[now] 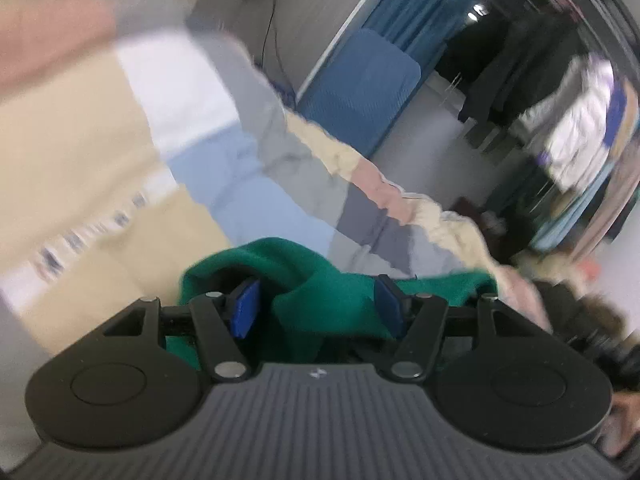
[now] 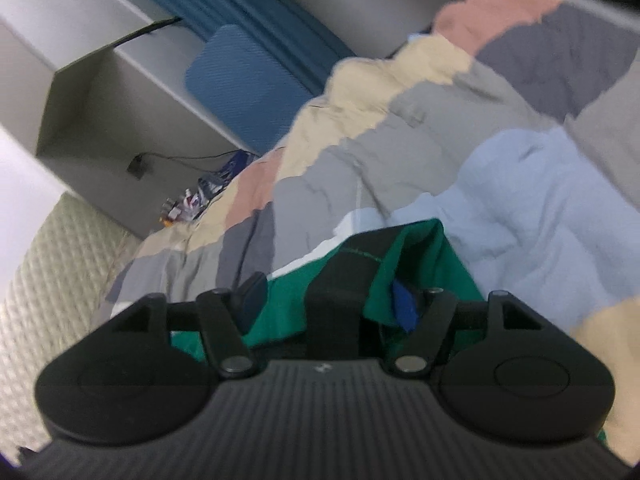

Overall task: Fold large clothes
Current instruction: 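Lay the hoodie flat on the quilt and open both grippers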

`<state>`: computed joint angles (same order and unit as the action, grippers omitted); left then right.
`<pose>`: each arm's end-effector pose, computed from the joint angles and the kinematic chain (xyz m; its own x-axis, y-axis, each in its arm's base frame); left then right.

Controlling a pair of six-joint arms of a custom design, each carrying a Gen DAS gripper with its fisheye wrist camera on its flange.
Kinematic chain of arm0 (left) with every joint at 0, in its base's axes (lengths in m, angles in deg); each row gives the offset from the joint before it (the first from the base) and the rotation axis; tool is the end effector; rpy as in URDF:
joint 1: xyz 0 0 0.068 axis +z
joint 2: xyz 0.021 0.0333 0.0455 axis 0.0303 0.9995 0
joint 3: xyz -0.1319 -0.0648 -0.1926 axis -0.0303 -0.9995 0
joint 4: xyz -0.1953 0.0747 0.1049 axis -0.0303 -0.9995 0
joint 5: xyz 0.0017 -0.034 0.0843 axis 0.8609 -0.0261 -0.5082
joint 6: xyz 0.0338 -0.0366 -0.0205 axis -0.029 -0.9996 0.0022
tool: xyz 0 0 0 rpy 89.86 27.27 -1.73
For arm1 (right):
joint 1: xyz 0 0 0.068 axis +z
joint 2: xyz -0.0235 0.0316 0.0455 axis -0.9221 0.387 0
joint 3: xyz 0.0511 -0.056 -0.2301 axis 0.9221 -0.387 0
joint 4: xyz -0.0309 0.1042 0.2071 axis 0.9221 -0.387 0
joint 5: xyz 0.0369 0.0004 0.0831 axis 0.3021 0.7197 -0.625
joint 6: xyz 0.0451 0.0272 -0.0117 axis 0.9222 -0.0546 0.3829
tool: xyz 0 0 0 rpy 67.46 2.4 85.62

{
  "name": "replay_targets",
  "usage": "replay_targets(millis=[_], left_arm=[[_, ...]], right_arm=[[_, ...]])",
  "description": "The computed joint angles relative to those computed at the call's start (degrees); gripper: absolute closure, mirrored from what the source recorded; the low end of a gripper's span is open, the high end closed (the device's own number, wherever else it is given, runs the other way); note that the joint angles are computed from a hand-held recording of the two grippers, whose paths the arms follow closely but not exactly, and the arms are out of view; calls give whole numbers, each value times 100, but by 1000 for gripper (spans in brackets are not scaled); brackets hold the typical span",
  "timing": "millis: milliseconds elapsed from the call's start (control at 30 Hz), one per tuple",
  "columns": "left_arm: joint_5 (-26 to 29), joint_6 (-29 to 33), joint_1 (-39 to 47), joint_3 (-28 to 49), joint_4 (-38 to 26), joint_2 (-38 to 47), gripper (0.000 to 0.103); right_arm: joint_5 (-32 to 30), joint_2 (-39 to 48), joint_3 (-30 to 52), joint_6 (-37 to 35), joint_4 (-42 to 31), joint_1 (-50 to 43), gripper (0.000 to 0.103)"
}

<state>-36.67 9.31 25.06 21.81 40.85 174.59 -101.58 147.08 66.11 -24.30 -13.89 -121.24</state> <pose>0.3903 0.1372 0.2390 -0.6649 -0.1445 -0.7328 0.3642 0.7939 -0.4870 0.1439 -0.1583 0.2038 -0.3002 0.7605 -0.5758 0.4289 0.6468 0.6307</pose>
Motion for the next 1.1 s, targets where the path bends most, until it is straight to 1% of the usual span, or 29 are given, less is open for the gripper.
replay_targets(millis=[33,67,167,200,267,300,333,400,433,467,533,600,667,700,800,900,1033,1100], left_arm=[[-110,59,49,-591,359,-471,37],[-118,108,117,-985,572,-809,37],[150,273,399,-1698,839,-1522,36],[280,307,485,-1855,812,-1691,36],[551,738,565,-1833,245,-1778,36],[583,965,547,-1840,-4,-1796,36],[531,1137,485,-1896,-170,-1823,36],[351,1285,305,-2073,-280,-1826,36],[247,1393,201,-2167,-290,-1808,36],[87,1441,87,-2343,-147,-1837,36],[-355,1459,-135,-2621,156,-1864,36],[-684,1468,-299,-2685,250,-1755,36],[-745,1422,-344,-2791,417,-1705,36],[-764,1423,-361,-2814,459,-1697,36],[-790,1403,-392,-2871,555,-1676,36],[-804,1352,-430,-2955,683,-1683,36],[-824,1321,-445,-2917,651,-1707,36],[-837,1294,-457,-2958,694,-1742,36]], right_arm=[[74,-326,12,-174,-298,47,35],[204,-701,13,-340,-564,147,35],[564,-1620,-8,-416,-1058,495,35],[529,-1853,-11,-408,-1188,558,35],[445,-2288,-11,-384,-1439,721,35],[530,-2552,-20,-353,-1552,920,35],[677,-2745,-35,-314,-1630,1157,35],[1137,-2943,-69,-214,-1686,1900,35],[1386,-2955,-110,-148,-1650,2300,35],[1668,-2895,-179,-85,-1559,2741,36],[2254,-2614,-294,47,-1330,3486,36],[2791,-2148,-404,107,-1006,4087,42],[3288,-1539,-418,95,-699,4482,52],[3421,-1284,-435,99,-532,4544,53],[3579,-562,-385,89,-7,4579,53],[3540,371,55,-32,290,4566,53],[3463,1605,1094,-235,57,4665,53],[3546,2214,1735,-341,-152,4844,51]])
